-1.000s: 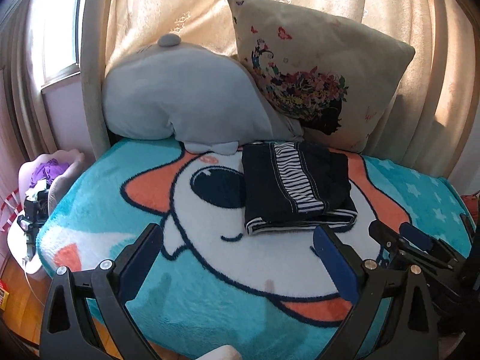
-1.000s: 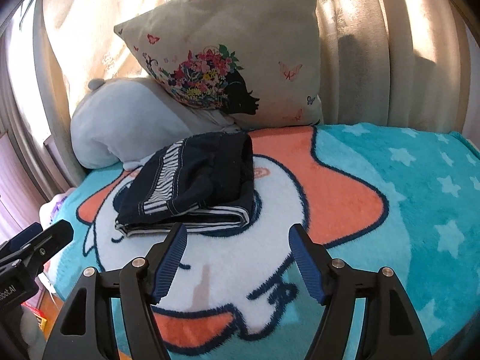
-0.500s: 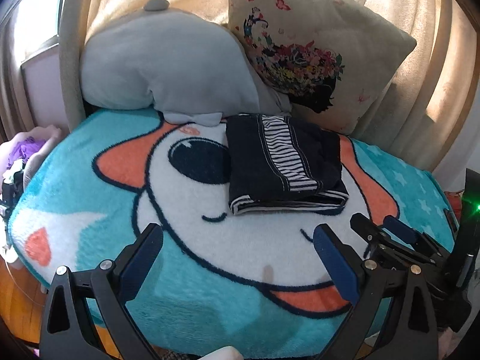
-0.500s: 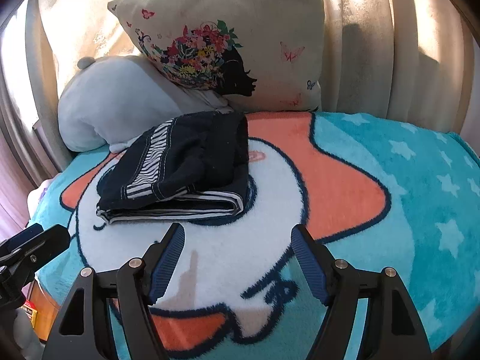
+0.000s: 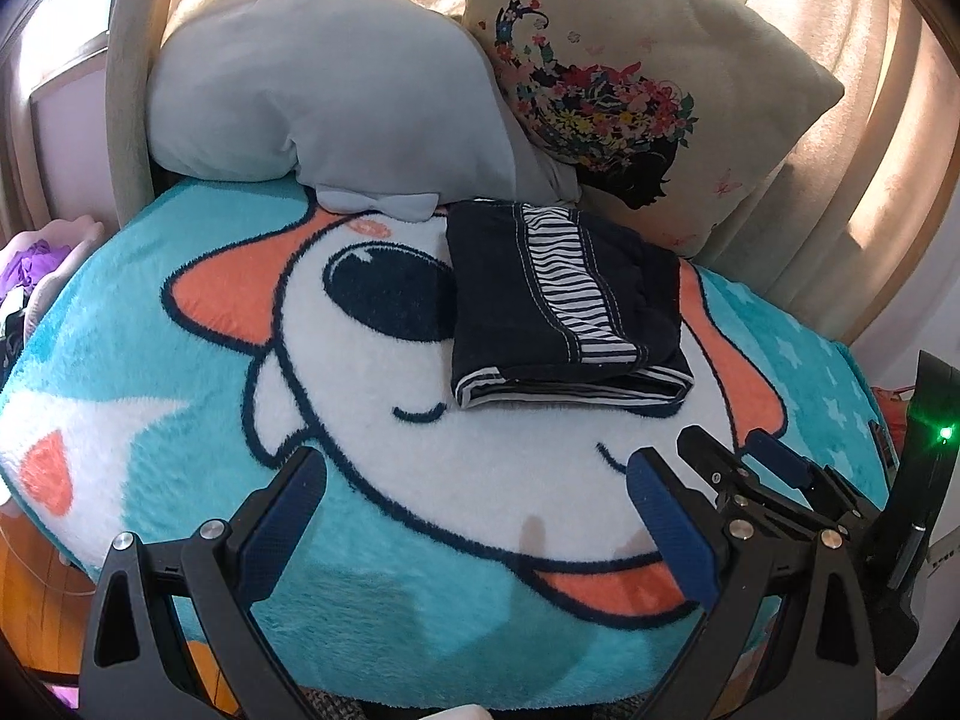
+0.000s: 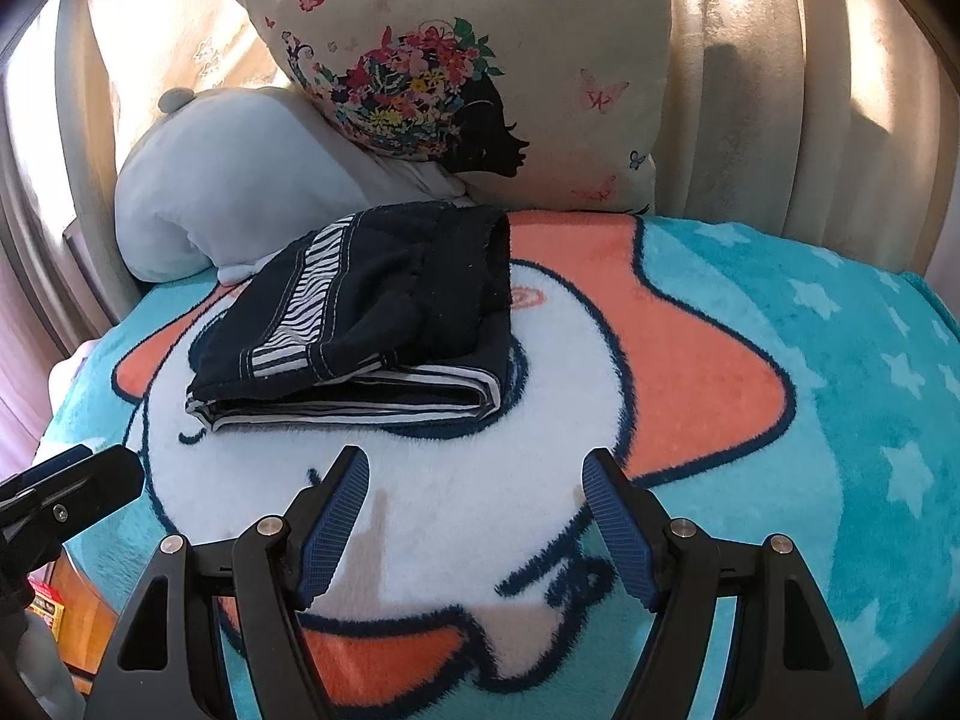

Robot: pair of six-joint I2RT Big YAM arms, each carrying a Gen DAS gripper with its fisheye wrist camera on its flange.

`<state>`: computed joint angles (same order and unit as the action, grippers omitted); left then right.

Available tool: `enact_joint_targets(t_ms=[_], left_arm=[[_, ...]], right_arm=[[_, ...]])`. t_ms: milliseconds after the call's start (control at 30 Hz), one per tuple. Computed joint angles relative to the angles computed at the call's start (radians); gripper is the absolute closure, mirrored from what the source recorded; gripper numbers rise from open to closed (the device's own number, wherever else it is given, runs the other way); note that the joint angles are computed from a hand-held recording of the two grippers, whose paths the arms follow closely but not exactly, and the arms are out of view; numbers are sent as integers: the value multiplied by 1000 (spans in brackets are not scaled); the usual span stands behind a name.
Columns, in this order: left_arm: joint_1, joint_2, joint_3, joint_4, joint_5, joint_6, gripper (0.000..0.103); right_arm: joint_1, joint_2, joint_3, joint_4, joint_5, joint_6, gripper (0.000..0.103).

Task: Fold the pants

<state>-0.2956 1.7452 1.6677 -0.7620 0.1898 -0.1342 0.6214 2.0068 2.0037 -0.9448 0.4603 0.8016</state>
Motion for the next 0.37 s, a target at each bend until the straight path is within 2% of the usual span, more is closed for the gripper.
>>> enact_joint_targets(t_ms=[367], left_arm=[[21,7,7,-6,20,-25,3]], right_arm=[[12,41,53,-27,-21,-14,25]])
